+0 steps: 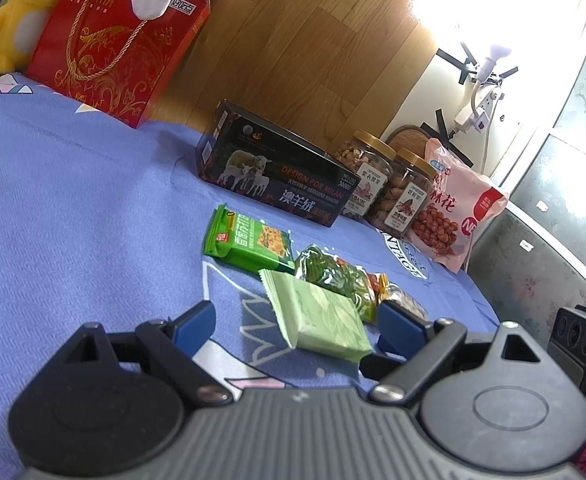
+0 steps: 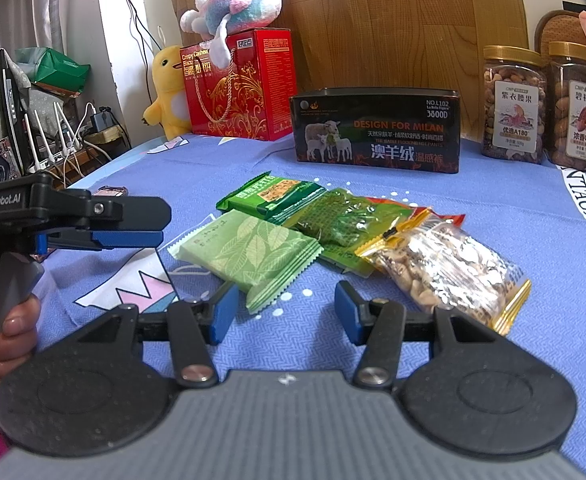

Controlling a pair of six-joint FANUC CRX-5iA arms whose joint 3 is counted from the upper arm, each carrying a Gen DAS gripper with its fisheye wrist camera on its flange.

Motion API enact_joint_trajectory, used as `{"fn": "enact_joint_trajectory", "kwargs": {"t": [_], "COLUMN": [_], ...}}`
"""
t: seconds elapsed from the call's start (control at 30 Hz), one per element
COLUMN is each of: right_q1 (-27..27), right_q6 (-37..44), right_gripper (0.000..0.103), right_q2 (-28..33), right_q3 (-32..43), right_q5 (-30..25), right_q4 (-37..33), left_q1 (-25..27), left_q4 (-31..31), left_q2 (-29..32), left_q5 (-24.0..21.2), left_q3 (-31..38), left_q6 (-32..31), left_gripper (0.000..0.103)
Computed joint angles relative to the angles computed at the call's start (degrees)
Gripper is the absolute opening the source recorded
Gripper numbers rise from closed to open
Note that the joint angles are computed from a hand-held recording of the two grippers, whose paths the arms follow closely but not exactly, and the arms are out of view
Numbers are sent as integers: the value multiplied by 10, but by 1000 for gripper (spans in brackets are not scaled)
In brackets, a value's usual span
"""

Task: Organize snacks

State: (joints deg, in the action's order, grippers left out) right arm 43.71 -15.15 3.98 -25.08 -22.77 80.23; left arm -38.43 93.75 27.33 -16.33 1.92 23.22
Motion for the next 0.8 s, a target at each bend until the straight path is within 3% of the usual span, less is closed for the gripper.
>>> {"fn": "enact_joint_trajectory", "kwargs": {"t": [0.57,0.8], "right_q1": [0,9], "right_q6": [1,23], "right_gripper": [56,56], "right_q2": [0,4], "right_q3": [0,6], "right_q5": [-1,-16], "right_q4": [0,-17], "left_q1": [-3,10], "left_q4": [14,25], "left_q2": [0,4], "left_q5": [-1,-47], "left_q3": [-4,0], "left_q6": [-16,-13], "left_gripper": [91,91]}}
